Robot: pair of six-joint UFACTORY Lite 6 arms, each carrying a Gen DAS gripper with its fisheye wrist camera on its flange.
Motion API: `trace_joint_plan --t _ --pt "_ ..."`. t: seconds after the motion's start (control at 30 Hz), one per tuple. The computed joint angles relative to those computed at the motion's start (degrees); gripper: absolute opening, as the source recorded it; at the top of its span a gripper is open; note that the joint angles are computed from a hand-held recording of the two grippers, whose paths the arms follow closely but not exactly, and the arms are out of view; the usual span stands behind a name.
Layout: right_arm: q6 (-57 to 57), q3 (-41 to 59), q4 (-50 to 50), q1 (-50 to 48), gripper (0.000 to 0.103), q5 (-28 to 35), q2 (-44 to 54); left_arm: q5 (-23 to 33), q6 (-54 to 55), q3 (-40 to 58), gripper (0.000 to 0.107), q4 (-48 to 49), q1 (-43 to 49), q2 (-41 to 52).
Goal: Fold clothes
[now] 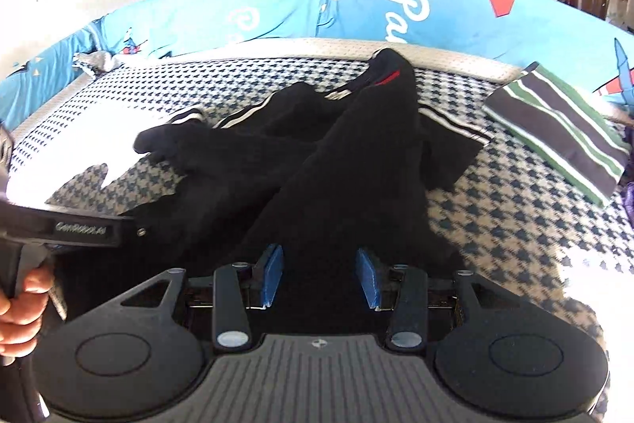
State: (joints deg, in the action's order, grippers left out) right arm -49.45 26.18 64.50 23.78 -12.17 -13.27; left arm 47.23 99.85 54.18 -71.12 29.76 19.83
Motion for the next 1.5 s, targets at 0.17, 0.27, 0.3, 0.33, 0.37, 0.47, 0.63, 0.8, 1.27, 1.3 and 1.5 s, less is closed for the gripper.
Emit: trace_joint_plan --t 0.17,0.27,0.3,0.33,0.37,0.47,0.63,0.8,1.27,1.3,1.5 --pt "5.79 1.29 3.10 -3.38 0.056 -3.69 4.20 -3.22 8.40 -4.87 0.007 -7.54 0.33 -4.31" --pt "4.75 1.68 6.78 -5.93 0.056 -1.92 4.97 -8.64 12.44 -6.65 0.007 -14.91 0.22 -6.35" --pt "5.69 1.61 6.44 -6.57 0.056 -1.64 5.13 -11.18 14.06 -6.99 0.007 -18.25 0.02 -6.79" --pt "6.68 1.50 5.95 -7.19 0.056 -1.26 5.35 -13.71 16.14 -7.19 0.007 -21.98 -0.16 -6.97" --pt "7.64 1.38 5.35 -7.69 0.056 -0.72 5.49 -16.21 18.74 -7.06 0.007 -26.07 -0.15 -6.65" --pt "12.11 0.62 2.56 -8.59 0.056 0.68 5.75 -23.96 28.55 -6.34 0.008 -40.63 -1.34 -5.48" --pt "9.94 0.88 5.60 -8.22 0.058 -0.15 6.88 -32.15 36.07 -1.04 0.008 -54.85 -1.24 -0.65" --pt "19.03 -0.67 -3.06 -10.13 0.063 1.13 5.08 -28.62 24.47 -1.69 0.010 -41.89 0.79 -2.58" --pt "6.29 -3.76 6.83 -6.14 0.039 -5.17 4.31 -14.21 24.64 -11.73 0.032 -28.12 0.37 -10.35" --pt "5.79 -3.82 7.09 -5.69 0.033 -5.66 4.37 -14.22 25.88 -12.40 0.033 -27.94 -0.13 -10.36" --pt "4.53 -4.37 9.11 -4.49 0.007 -7.15 3.48 -16.82 35.11 -15.63 0.040 -34.00 -2.72 -10.27"
